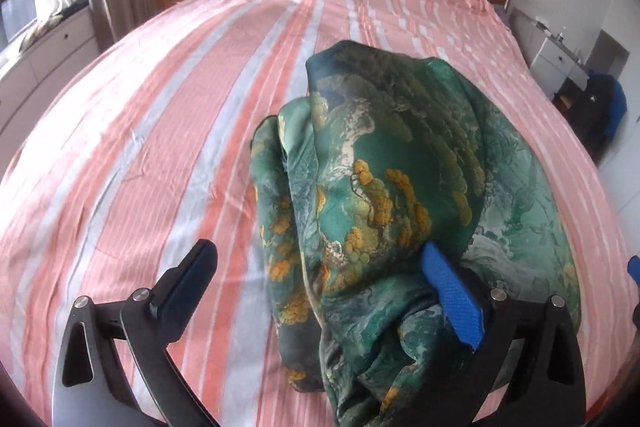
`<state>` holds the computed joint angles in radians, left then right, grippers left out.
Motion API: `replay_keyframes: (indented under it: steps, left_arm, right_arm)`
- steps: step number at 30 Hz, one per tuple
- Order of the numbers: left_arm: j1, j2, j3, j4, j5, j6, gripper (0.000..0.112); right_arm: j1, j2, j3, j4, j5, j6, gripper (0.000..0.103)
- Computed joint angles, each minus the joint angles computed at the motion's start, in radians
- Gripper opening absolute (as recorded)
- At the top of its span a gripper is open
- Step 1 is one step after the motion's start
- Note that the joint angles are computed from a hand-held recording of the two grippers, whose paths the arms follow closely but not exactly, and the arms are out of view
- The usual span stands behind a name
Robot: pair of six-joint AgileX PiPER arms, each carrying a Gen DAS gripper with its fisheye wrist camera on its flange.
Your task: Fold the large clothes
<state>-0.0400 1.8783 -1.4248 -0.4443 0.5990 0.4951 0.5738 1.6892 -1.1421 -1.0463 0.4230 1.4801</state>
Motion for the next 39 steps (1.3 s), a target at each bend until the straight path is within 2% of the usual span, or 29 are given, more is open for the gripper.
replay_keyframes:
  steps: [5,12,14,17,19,20,21,22,24,31,33,35,39]
  left_arm:
    - [-0.015,-0.112,0.09,0.045,-0.037,-0.008,0.102]
    - [0.02,-0.249,0.187,0.04,-0.02,0.055,0.102]
    - [0.058,-0.265,0.187,-0.003,0.046,0.105,0.102]
    - [0.217,-0.26,0.191,-0.233,0.243,0.329,0.102]
    - [0.325,-0.24,0.219,-0.324,0.361,0.45,0.102]
    - [0.372,-0.217,0.238,-0.341,0.407,0.502,0.102]
    - [0.4,-0.203,0.262,-0.341,0.42,0.535,0.102]
    - [0.413,-0.18,0.278,-0.327,0.411,0.553,0.102]
    - [0.422,-0.156,0.341,-0.284,0.343,0.583,0.102]
    - [0.306,-0.155,0.555,-0.149,0.003,0.621,0.103]
    - [0.287,-0.19,0.637,-0.241,-0.1,0.756,0.103]
    - [0.307,-0.201,0.672,-0.347,-0.115,0.873,0.103]
    - [0.312,-0.203,0.68,-0.321,-0.12,0.83,0.103]
  right_arm:
    - [0.063,-0.05,0.046,-0.004,0.092,0.01,0.089]
    - [0.126,-0.085,0.08,-0.003,0.171,0.049,0.089]
    - [0.141,-0.092,0.085,0.018,0.184,0.048,0.089]
    - [0.153,-0.135,0.132,0.052,0.185,0.059,0.089]
    - [0.157,-0.184,0.189,0.058,0.179,0.101,0.092]
    - [0.16,-0.207,0.222,0.062,0.177,0.13,0.095]
    - [0.162,-0.234,0.264,0.055,0.171,0.176,0.096]
    - [0.163,-0.253,0.296,0.051,0.165,0.207,0.096]
    - [0.173,-0.277,0.361,0.064,0.178,0.283,0.097]
    - [0.289,-0.225,0.465,0.083,0.225,0.478,0.097]
    - [0.312,-0.209,0.477,0.076,0.213,0.52,0.097]
    - [0.321,-0.183,0.481,0.08,0.198,0.537,0.097]
    - [0.255,-0.149,0.487,0.126,0.088,0.477,0.097]
